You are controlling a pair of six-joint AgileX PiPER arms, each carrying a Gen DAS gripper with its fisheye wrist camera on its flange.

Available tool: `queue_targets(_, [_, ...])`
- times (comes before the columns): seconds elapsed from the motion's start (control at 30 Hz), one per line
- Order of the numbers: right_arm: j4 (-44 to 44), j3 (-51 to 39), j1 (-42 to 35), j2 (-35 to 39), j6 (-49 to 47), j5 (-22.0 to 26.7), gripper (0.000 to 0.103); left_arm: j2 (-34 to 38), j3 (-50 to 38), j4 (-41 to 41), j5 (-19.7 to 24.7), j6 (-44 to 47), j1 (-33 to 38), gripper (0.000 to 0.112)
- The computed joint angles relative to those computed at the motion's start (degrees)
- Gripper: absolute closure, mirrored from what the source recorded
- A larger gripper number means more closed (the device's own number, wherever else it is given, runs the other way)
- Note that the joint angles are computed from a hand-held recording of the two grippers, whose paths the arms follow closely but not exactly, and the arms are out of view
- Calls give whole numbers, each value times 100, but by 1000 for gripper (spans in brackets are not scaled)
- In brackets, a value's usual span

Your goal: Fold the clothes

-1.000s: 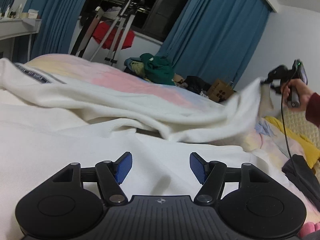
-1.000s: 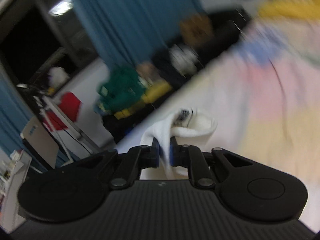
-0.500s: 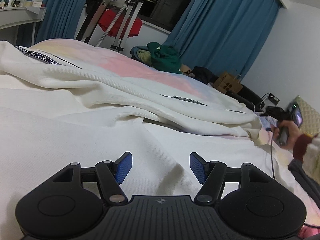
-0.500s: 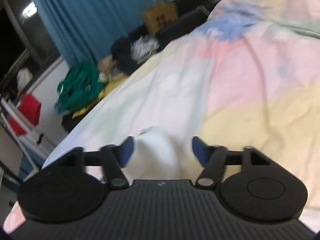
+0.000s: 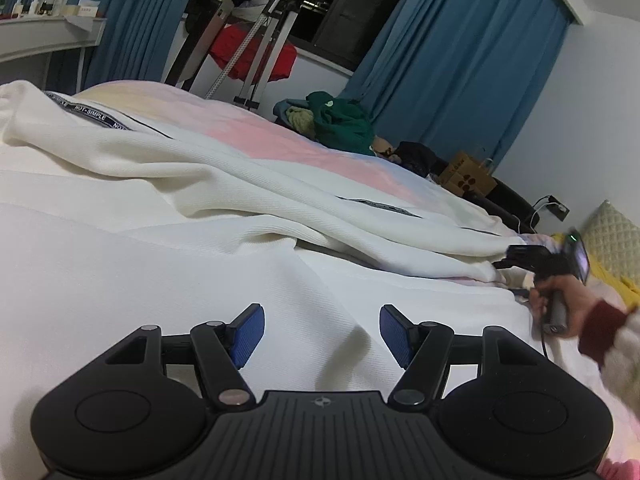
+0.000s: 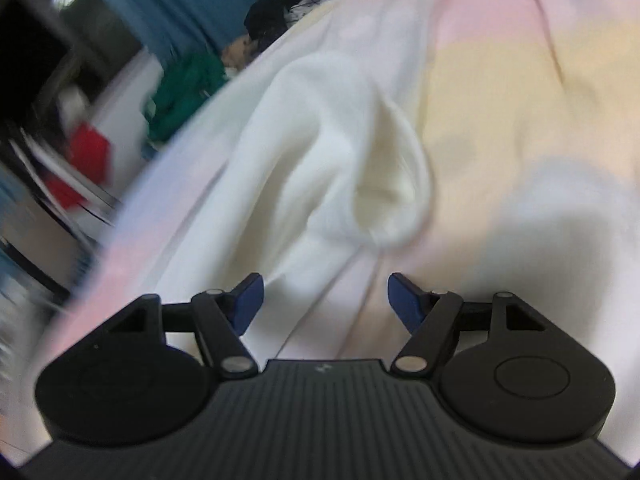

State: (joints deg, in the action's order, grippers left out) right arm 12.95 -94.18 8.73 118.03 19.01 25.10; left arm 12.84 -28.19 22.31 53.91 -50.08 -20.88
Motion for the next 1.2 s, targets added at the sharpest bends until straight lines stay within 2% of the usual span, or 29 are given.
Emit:
queue_targets(0.03, [-468, -298, 48, 127, 452, 157, 37, 15, 19, 138, 13, -184, -106, 46])
queue_targets(0.1, [-1280, -944, 146, 410, 1216, 537, 55, 13, 49, 516, 98, -714, -447, 46])
queue_targets(0.13, [-1563, -1297, 182, 567, 1461, 759, 79, 2, 59, 732, 172, -1012, -656, 46])
queue_targets(0.17, [-1617, -1485, 180, 608, 1541, 863, 86, -13, 63, 950, 273, -1276, -866, 46])
queue_targets(0.23, [-1208, -1267, 67, 336, 1249, 543, 89, 0, 64, 1351, 463, -1767, -1268, 46])
queue_targets(0.3, [-796, -867, -47, -81, 1029, 119, 91, -65, -3, 1433, 603, -1891, -1363, 46])
queue_targets(0.43, [311, 393, -455, -932, 75, -826, 94, -196, -224, 1204, 662, -1603, -1117, 46])
queue_targets(0.57, [615, 1040, -855, -933, -240, -571, 94, -202, -448, 664, 519, -817, -510, 46])
queue_targets(0.67, [1413, 1456, -1006, -917, -1021, -684, 95, -198, -500, 412, 435, -491, -269, 46])
queue_targets(0.73, [1580, 1462, -961, -1092, -1240, -803, 95, -166, -526, 249, 380, -282, -72, 46])
queue_targets(0.87, [1926, 1044, -1031, -1354, -1944, -689, 95, -62, -592, 34, 406, -32, 152, 46])
queue_targets(0.97, [1179, 1211, -1040, -1121, -1632, -804, 95, 202, -657, -563, 528, 945, 775, 47])
queue_targets(1.07, [-129, 1449, -888, -790, -770, -836, 94, 452, -725, -1409, 621, 2298, 1785, 49])
queue_targets(1.17, [-913, 1753, -689, -902, 47, -1178, 92, 569, -840, -2285, 699, 3450, 2794, 47])
queue_targets(1.2, [-1348, 1772, -616, -1009, 422, -1125, 92, 571, -912, -2493, 768, 3692, 3022, 46])
